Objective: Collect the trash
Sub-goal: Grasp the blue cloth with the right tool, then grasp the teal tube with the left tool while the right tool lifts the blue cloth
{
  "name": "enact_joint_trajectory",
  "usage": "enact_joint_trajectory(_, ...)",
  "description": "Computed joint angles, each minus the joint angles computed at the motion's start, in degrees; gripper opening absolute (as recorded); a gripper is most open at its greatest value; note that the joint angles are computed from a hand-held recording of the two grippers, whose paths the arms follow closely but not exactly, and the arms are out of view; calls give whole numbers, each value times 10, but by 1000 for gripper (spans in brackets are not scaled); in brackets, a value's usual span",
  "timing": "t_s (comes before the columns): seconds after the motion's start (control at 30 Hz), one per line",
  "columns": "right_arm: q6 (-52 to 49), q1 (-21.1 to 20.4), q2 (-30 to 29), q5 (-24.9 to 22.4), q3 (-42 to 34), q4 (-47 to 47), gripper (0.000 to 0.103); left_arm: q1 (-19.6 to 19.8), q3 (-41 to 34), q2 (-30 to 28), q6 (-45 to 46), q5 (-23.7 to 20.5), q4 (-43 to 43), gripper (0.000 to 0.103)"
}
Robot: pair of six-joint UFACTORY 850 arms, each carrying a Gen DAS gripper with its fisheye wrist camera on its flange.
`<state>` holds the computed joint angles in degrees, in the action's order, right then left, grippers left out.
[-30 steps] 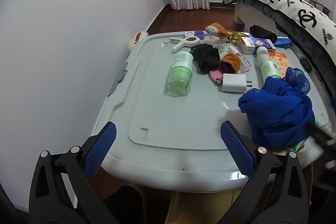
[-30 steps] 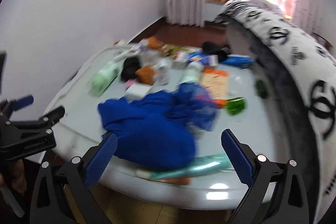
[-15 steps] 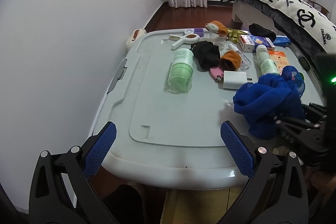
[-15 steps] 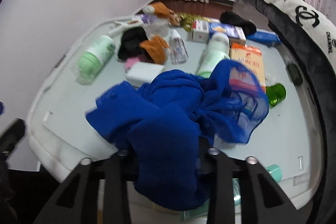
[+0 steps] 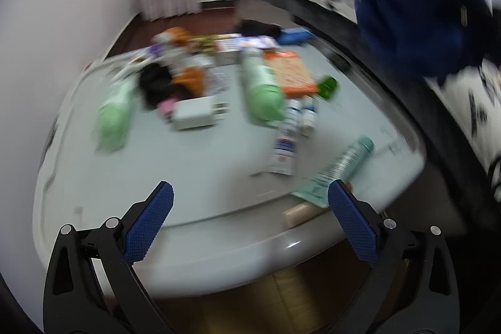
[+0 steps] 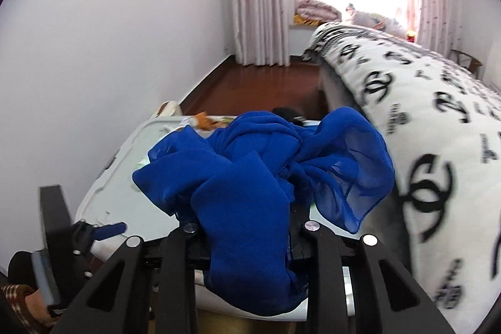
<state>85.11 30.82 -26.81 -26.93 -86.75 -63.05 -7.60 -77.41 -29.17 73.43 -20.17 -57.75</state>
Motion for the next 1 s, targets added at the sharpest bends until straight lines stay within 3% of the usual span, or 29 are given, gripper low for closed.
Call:
enact_joint_trajectory(0.27,118,-27,43,46,81,-74,32,-57,-19,-33,109,-41,30,93)
enact_joint_trajectory(0.33,137,-32,48,53,91,-90,32,-71,-32,-46,123,-33,50,86)
enact_joint_trajectory(0.47,143,-42,51,65,97,-90,32,-82,-101,-96,56,-75,133,70)
enact_joint_trajectory(0.6,60,-52,28,66,78,-6,32,-87,-154,-137,3,-91,176,45)
enact_joint_trajectory(0.67,60,-56,24,60,74,-3,32,-85,-177,-147,-6,-129,182,34)
enact_joint_trajectory(0.8,66,-62,28,65,82,8,32,-84,-175,-144,-22,-116,176,29)
enact_joint_trajectory(0.83,46,-64,25,62,79,28,36,-79,-182,-148,-41,-126,173,28)
enact_joint_trajectory(0.87,42,-63,19,44,75,34,53,-76,-181,-147,-50,-129,163,28)
enact_joint_trajectory(0.93,22,-60,8,17,66,40,72,-72,-178,-143,-59,-120,161,28)
enact_joint_trajectory(1.0,8,-60,-1,8,59,36,79,-68,-164,-132,-53,-111,154,28)
